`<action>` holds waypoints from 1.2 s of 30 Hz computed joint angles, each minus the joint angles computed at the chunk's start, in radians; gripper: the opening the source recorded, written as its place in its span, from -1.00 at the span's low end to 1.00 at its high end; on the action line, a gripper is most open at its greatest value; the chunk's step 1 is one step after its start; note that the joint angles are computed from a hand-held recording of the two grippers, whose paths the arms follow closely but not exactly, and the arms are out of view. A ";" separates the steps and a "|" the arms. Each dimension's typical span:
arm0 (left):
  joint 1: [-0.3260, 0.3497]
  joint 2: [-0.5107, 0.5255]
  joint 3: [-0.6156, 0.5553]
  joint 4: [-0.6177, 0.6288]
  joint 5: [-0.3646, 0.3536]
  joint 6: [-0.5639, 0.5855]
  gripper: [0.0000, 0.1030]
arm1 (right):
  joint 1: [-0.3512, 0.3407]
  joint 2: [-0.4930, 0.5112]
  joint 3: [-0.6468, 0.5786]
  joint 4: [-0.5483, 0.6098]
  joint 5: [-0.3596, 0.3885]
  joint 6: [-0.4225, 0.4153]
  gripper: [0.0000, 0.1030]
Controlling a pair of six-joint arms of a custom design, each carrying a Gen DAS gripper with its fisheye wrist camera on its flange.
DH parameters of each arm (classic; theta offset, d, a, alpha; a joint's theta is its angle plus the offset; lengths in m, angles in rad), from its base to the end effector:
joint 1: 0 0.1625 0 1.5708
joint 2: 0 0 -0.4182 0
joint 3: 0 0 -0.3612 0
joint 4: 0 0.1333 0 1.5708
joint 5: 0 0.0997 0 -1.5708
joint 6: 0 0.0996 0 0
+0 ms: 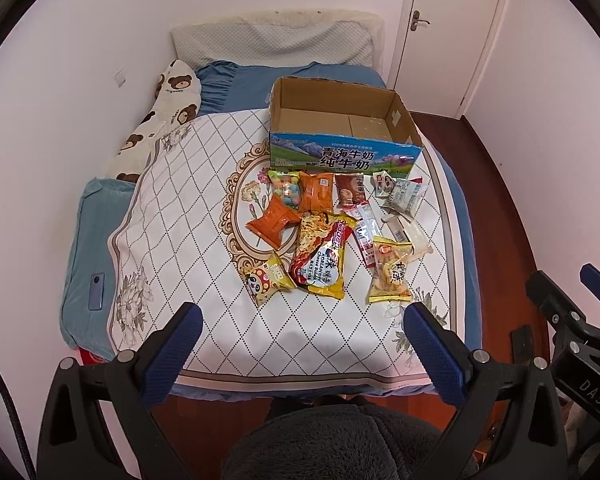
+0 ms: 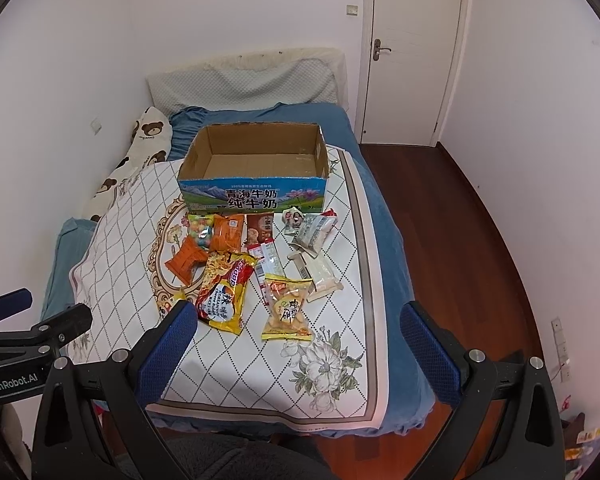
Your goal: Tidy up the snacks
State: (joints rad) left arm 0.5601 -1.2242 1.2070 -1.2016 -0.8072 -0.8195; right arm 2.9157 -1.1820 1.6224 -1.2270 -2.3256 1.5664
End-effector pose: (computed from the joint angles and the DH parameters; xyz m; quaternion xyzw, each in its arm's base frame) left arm -0.3772 -0.4752 0.4601 0.1522 0.9033 -0.1917 0.3525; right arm 0.5064 -0.0496 0.2737 0.0450 -0.8694 0.2975 0.3920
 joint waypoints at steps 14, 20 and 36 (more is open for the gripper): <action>0.002 -0.001 -0.001 -0.002 -0.004 0.000 1.00 | 0.006 0.013 -0.011 0.000 -0.007 0.005 0.99; 0.002 -0.006 -0.001 0.000 -0.006 -0.005 1.00 | 0.009 0.009 -0.008 -0.005 -0.004 0.004 0.99; 0.003 -0.016 0.001 -0.007 -0.002 0.012 1.00 | 0.017 0.005 0.000 -0.028 -0.019 -0.004 0.99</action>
State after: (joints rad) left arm 0.5630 -1.2406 1.2082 -1.2083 -0.8096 -0.8079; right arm 2.9329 -1.1774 1.6219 -1.2546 -2.3450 1.5626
